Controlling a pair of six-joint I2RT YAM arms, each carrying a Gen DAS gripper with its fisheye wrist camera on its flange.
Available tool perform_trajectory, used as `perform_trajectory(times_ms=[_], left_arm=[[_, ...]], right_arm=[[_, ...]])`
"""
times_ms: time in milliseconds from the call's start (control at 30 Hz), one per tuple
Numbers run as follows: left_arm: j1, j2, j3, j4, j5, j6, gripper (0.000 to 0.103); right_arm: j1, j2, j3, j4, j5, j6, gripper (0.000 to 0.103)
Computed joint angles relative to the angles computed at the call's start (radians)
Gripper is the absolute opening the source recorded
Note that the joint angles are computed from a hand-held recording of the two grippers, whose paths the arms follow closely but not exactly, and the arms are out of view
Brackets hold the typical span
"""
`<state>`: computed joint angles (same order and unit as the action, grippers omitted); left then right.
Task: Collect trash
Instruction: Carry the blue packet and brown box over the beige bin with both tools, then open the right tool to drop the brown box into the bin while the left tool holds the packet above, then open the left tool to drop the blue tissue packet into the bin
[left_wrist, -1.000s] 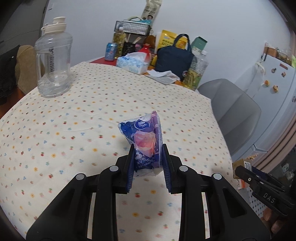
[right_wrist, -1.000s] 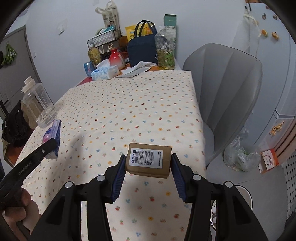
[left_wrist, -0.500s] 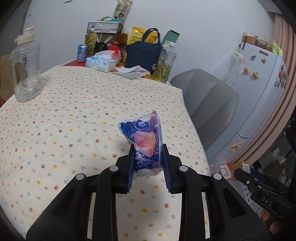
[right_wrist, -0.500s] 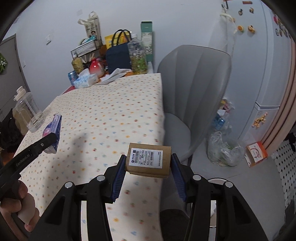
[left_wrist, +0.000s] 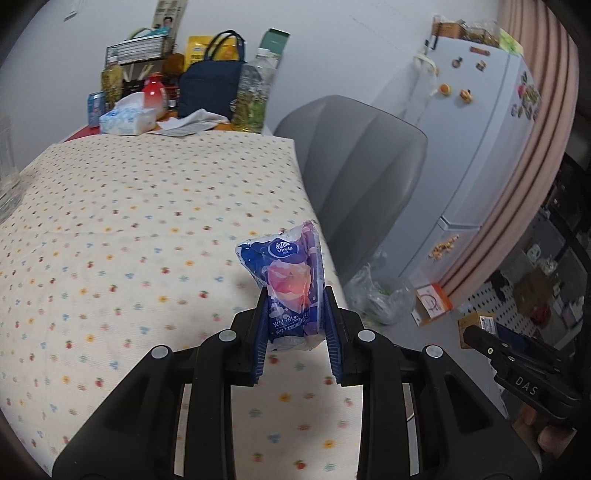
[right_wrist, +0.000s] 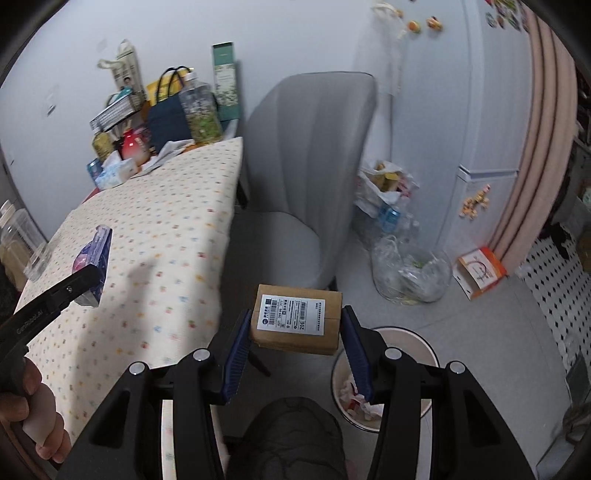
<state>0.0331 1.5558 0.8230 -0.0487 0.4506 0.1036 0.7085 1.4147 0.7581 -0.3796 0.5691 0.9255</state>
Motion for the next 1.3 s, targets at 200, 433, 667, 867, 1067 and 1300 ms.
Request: perform_trajectory(times_ms=[200,433,667,867,1067,1300], left_arm=[[-0.115,0.0,-0.016,0.01,-0.062,-0.016,0.027],[-0.222,0.028,-0.013,0.013,-0.13,-0.024,0.027],[-0.308,0.072,0.008,0.014,-0.195,-0.041,0.027],[-0.36,0.103,0.028,0.008,-0.219,-0.046,0.027],[-0.445,0.156,0.065,-0.012,-0.23,-0.042,0.027],[-0.588,0.209,0.118,-0.038,-0.26,-0.056,0.027]], right_arm=[[-0.063,-0.097,-0.142,0.044,-0.028,0.013,0.048],[-0.174,-0.17,-0.295,0.145,-0.089,-0.006,0.048],[-0.287,-0.14,-0.396,0.299,-0.151,-0.055,0.059],[-0.378,-0.169,-0.48,0.377,-0.198,-0.077,0.072],[-0.451,-0.328,-0.568,0.326,-0.224,-0.103,0.077],[-0.611,-0.618,-0.645,0.166,-0.279,-0.168,0.079]])
